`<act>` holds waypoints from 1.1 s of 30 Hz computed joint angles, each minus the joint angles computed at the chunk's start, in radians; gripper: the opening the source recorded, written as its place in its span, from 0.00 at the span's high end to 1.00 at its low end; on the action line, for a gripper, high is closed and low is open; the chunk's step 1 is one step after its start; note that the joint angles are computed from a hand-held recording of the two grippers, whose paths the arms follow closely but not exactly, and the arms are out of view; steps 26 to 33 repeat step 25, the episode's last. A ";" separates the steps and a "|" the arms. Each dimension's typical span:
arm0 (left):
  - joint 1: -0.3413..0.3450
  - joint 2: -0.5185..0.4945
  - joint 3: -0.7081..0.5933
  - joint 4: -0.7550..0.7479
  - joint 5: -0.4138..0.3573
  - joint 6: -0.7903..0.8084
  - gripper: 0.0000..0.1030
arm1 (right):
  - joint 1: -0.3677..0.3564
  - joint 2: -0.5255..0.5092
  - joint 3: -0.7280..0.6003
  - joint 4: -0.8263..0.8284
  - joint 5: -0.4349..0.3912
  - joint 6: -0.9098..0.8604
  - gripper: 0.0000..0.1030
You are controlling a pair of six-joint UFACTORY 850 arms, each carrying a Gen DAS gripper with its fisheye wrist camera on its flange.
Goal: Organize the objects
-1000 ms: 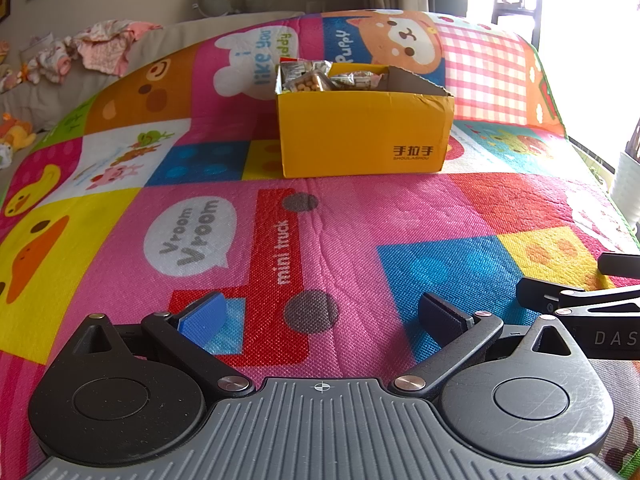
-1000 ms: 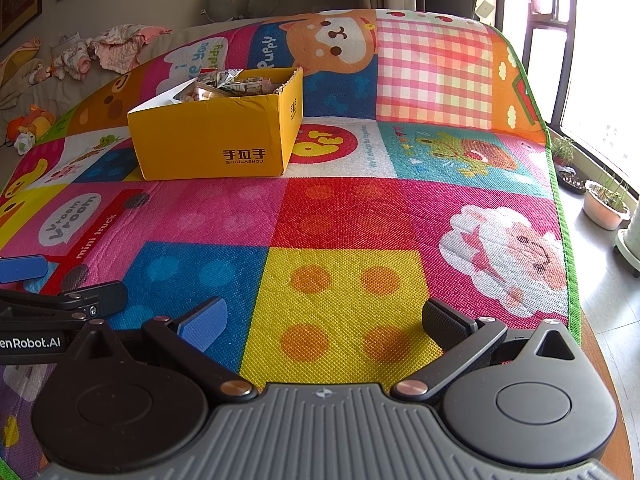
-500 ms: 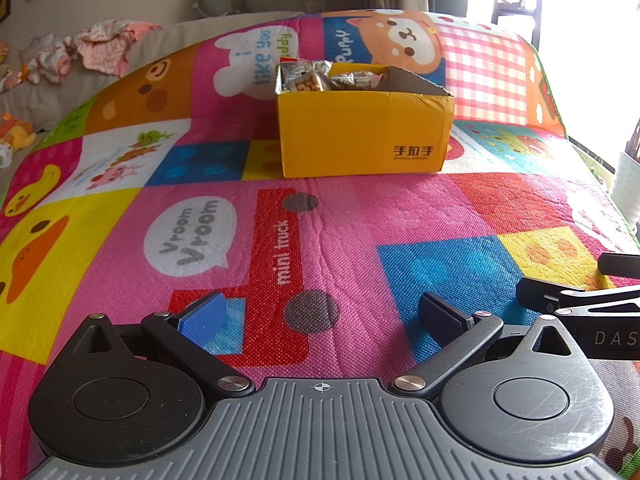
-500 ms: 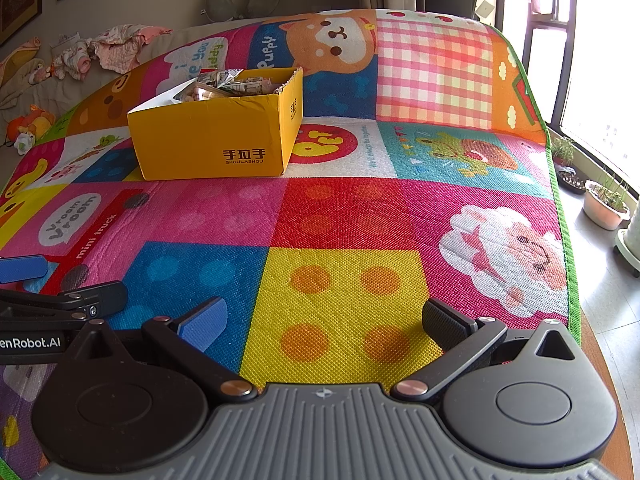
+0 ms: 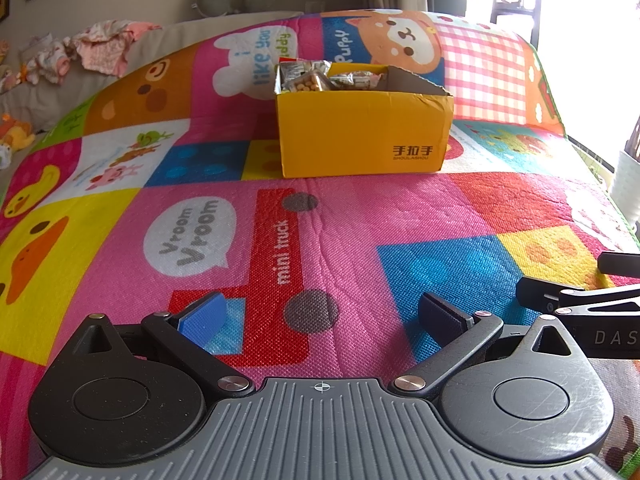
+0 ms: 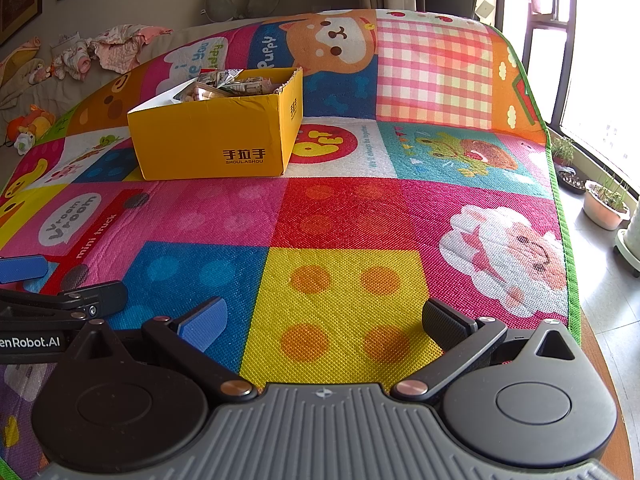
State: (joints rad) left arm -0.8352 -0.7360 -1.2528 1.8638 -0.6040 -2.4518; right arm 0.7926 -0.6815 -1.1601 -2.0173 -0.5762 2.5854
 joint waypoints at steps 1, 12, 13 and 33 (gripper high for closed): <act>0.001 0.000 0.000 0.002 0.001 -0.002 0.00 | 0.000 0.000 0.000 0.000 0.000 0.000 0.00; 0.004 0.004 0.007 0.016 0.008 -0.010 0.00 | 0.000 -0.001 0.000 0.000 0.000 0.000 0.00; 0.007 0.006 0.007 0.018 0.017 -0.008 0.00 | 0.000 -0.001 0.000 0.000 0.000 0.000 0.00; 0.016 0.015 0.019 0.068 0.035 -0.073 0.00 | 0.000 -0.001 -0.001 0.001 0.000 -0.001 0.00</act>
